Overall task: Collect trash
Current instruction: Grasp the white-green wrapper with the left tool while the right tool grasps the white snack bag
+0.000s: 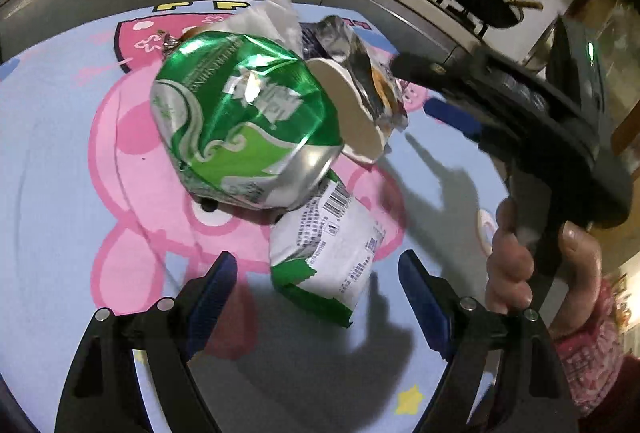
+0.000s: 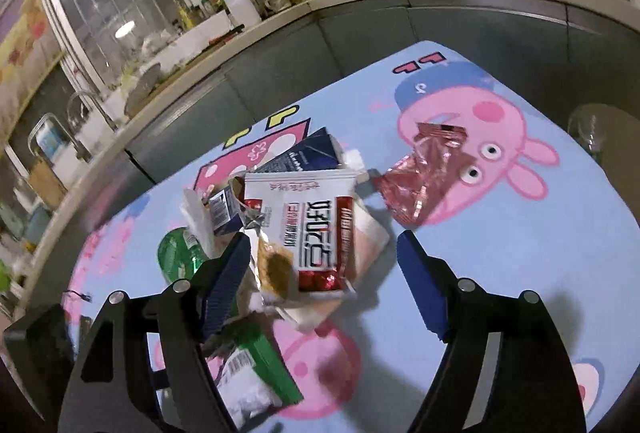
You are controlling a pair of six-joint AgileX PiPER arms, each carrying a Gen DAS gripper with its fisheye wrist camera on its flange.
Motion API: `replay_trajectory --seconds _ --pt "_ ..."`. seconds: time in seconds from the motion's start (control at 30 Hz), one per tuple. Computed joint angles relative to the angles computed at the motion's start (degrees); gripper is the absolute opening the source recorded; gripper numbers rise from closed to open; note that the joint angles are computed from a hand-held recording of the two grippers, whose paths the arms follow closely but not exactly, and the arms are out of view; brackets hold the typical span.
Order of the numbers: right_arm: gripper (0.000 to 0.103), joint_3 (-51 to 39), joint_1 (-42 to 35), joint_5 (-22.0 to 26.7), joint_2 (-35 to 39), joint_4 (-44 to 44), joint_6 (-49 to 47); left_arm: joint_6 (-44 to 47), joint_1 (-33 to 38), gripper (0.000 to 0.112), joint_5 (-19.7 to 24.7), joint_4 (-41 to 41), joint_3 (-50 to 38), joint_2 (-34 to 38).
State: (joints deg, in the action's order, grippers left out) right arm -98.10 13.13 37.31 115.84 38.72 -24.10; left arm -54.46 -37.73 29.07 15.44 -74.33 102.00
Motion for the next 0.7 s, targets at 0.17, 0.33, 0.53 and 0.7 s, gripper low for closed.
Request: replay_trajectory --seconds 0.17,0.33,0.53,0.7 --pt "0.033 3.53 0.07 -0.38 -0.99 -4.27 0.81 -2.99 -2.66 0.031 5.73 6.15 -5.03 3.36" --pt "0.025 18.95 -5.49 -2.33 -9.15 5.35 -10.89 -3.51 -3.54 0.019 4.16 6.35 -2.01 0.81" --pt "0.026 35.99 -13.14 -1.82 -18.87 10.58 -22.47 -7.79 -5.94 0.016 0.94 7.25 7.42 -6.09" --pt "0.07 44.7 -15.08 -3.52 -25.67 11.79 -29.9 -14.86 -9.85 0.029 3.09 10.16 10.5 -8.08"
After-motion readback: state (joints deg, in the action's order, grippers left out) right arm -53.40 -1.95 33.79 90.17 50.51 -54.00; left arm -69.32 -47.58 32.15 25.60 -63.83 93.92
